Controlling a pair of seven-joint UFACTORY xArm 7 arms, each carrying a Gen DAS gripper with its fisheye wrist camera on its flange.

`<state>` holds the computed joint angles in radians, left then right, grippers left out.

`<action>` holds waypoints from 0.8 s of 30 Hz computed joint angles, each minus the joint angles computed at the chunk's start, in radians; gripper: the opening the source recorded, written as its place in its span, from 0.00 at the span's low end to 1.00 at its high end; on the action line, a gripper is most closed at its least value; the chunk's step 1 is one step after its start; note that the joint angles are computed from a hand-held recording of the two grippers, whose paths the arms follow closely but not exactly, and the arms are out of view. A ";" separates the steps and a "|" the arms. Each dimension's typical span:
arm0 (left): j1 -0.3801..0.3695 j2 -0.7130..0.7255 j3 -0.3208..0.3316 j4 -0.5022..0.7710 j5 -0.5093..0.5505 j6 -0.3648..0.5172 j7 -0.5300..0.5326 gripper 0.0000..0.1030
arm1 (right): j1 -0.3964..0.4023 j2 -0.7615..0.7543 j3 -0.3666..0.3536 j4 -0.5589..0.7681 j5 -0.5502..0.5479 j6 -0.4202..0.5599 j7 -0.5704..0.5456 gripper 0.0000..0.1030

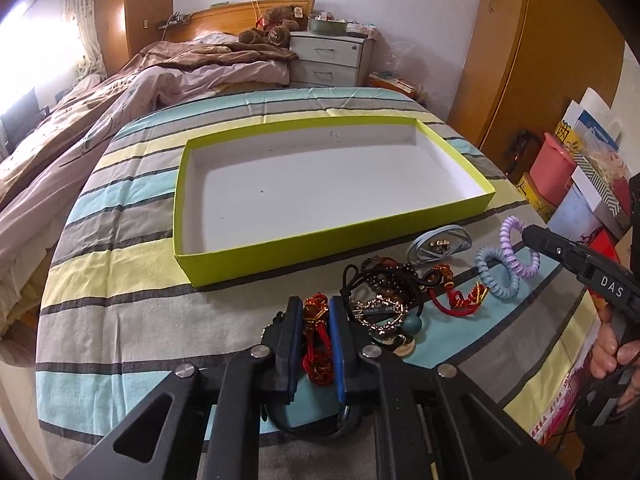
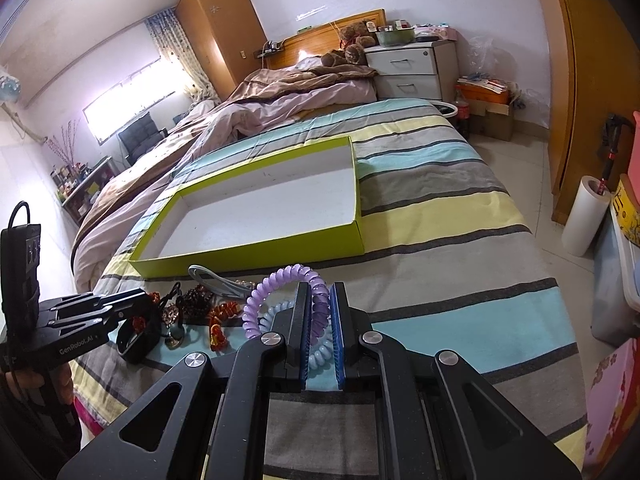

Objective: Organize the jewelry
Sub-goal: 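Grasp the red knot ornament with the left tool while the right tool grasps the purple coil hair tie, then carry both items into the green tray and open both tools to release them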

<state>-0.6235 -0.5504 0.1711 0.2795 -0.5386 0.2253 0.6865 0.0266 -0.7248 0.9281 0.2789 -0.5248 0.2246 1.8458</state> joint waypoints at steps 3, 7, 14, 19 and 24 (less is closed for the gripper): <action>0.001 -0.005 0.000 -0.002 0.002 -0.003 -0.005 0.09 | 0.005 -0.001 -0.003 -0.001 0.002 0.008 0.001 0.09; 0.000 -0.038 0.022 -0.003 -0.003 0.014 -0.001 0.07 | 0.016 -0.010 -0.010 -0.007 0.002 0.008 0.007 0.09; 0.015 -0.087 0.034 -0.003 -0.005 0.031 0.002 0.07 | 0.032 -0.025 -0.024 0.000 -0.001 0.026 -0.002 0.09; 0.022 -0.087 0.040 0.022 -0.004 0.041 0.000 0.07 | 0.042 -0.034 -0.047 0.013 -0.009 0.048 -0.023 0.09; 0.007 -0.050 0.058 0.089 -0.032 0.042 0.029 0.07 | 0.022 -0.025 -0.088 0.045 -0.033 0.063 -0.078 0.09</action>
<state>-0.6166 -0.5999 0.2290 0.3685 -0.5703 0.2669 0.7159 0.0484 -0.7503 0.8400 0.3242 -0.5574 0.2875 1.7680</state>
